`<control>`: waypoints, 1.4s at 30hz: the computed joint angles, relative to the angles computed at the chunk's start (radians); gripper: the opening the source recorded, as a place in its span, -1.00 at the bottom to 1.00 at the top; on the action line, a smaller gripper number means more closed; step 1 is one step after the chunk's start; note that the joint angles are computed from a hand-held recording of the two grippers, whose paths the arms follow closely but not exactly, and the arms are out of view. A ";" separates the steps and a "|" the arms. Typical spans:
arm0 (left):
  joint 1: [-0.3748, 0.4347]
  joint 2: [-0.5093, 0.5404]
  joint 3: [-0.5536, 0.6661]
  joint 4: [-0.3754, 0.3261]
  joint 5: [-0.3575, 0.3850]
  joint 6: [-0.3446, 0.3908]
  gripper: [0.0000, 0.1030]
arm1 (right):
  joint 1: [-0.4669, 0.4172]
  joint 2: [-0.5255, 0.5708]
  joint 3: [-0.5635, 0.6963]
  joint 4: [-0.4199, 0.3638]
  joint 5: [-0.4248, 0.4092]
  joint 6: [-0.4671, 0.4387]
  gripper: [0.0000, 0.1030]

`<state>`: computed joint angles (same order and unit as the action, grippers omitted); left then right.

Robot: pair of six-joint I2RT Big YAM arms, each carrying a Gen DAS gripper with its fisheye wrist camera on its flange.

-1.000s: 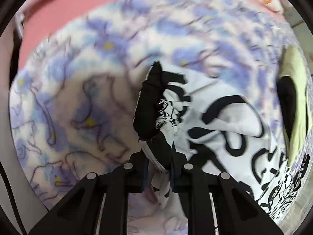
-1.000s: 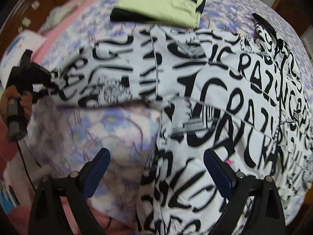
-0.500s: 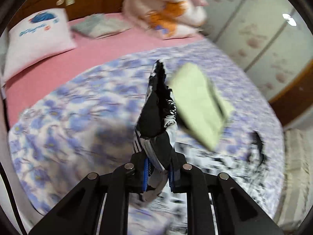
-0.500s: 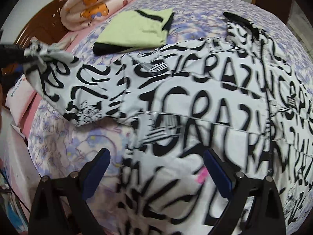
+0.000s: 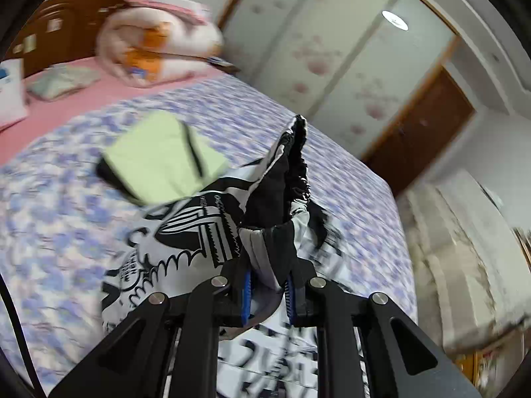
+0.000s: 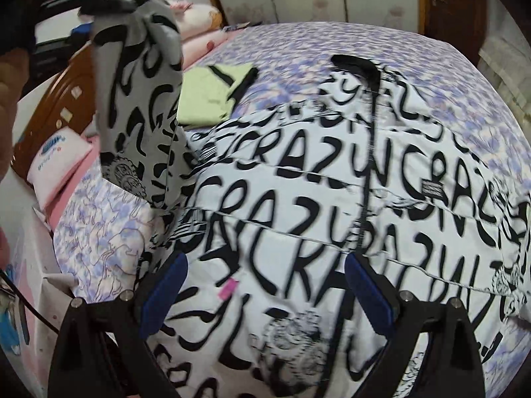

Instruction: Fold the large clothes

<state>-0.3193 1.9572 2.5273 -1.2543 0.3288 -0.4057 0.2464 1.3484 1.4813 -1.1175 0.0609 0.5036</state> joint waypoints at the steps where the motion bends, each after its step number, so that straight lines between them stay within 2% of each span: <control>1: -0.032 0.001 -0.005 0.008 0.001 -0.003 -0.73 | -0.015 -0.020 -0.025 0.018 -0.013 0.007 0.86; 6: -0.169 0.072 0.051 -0.052 -0.010 0.018 -0.73 | -0.111 -0.118 -0.163 0.137 -0.103 0.060 0.86; 9: -0.238 0.090 0.021 -0.074 -0.030 0.022 -0.73 | -0.166 -0.151 -0.228 0.199 -0.130 0.080 0.86; 10: -0.250 0.105 0.028 -0.092 -0.028 0.019 -0.73 | -0.170 -0.153 -0.235 0.200 -0.121 0.080 0.74; 12: -0.274 0.140 0.043 -0.124 -0.033 0.021 -0.73 | -0.195 -0.155 -0.264 0.196 -0.115 0.050 0.69; 15: -0.294 0.189 0.073 -0.173 -0.047 0.070 -0.73 | -0.244 -0.171 -0.315 0.207 -0.149 0.012 0.69; 18: -0.315 0.247 0.137 -0.261 -0.059 0.102 -0.67 | -0.291 -0.189 -0.357 0.209 -0.173 -0.013 0.69; 20: -0.314 0.253 0.125 -0.280 -0.034 0.116 -0.45 | -0.323 -0.195 -0.381 0.207 -0.187 -0.030 0.69; 21: -0.315 0.264 0.136 -0.297 -0.024 0.129 -0.40 | -0.337 -0.196 -0.390 0.206 -0.193 -0.040 0.69; 22: -0.320 0.251 0.106 -0.286 -0.024 0.139 -0.28 | -0.348 -0.197 -0.395 0.205 -0.197 -0.049 0.69; 23: -0.327 0.238 0.082 -0.278 -0.032 0.150 -0.05 | -0.359 -0.195 -0.400 0.204 -0.197 -0.061 0.68; 25: -0.332 0.201 0.026 -0.248 -0.060 0.164 0.25 | -0.371 -0.196 -0.406 0.212 -0.207 -0.072 0.66; 27: -0.325 0.164 -0.029 -0.220 -0.073 0.167 0.41 | -0.382 -0.188 -0.407 0.223 -0.233 -0.081 0.65; 29: -0.309 0.152 -0.040 -0.229 -0.089 0.159 0.59 | -0.395 -0.167 -0.397 0.231 -0.278 -0.089 0.63; 32: -0.275 0.134 -0.058 -0.262 -0.150 0.154 0.61 | -0.415 -0.133 -0.385 0.258 -0.335 -0.046 0.50; 34: -0.246 0.124 -0.072 -0.295 -0.210 0.166 0.62 | -0.430 -0.096 -0.372 0.270 -0.394 0.002 0.30; 35: -0.226 0.106 -0.104 -0.295 -0.240 0.171 0.62 | -0.431 -0.082 -0.364 0.269 -0.406 0.017 0.26; 37: -0.185 0.060 -0.191 -0.275 -0.295 0.188 0.63 | -0.431 -0.050 -0.349 0.275 -0.417 0.046 0.15; 41: -0.097 0.005 -0.299 -0.294 -0.430 0.218 0.63 | -0.439 -0.002 -0.334 0.296 -0.425 0.117 -0.05; 42: -0.075 -0.003 -0.321 -0.301 -0.465 0.227 0.63 | -0.444 0.005 -0.333 0.301 -0.427 0.134 -0.21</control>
<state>-0.3940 1.9538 2.2063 -1.5553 -0.1359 -0.1785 -0.1975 1.3531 1.1479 -0.8163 -0.3657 0.6380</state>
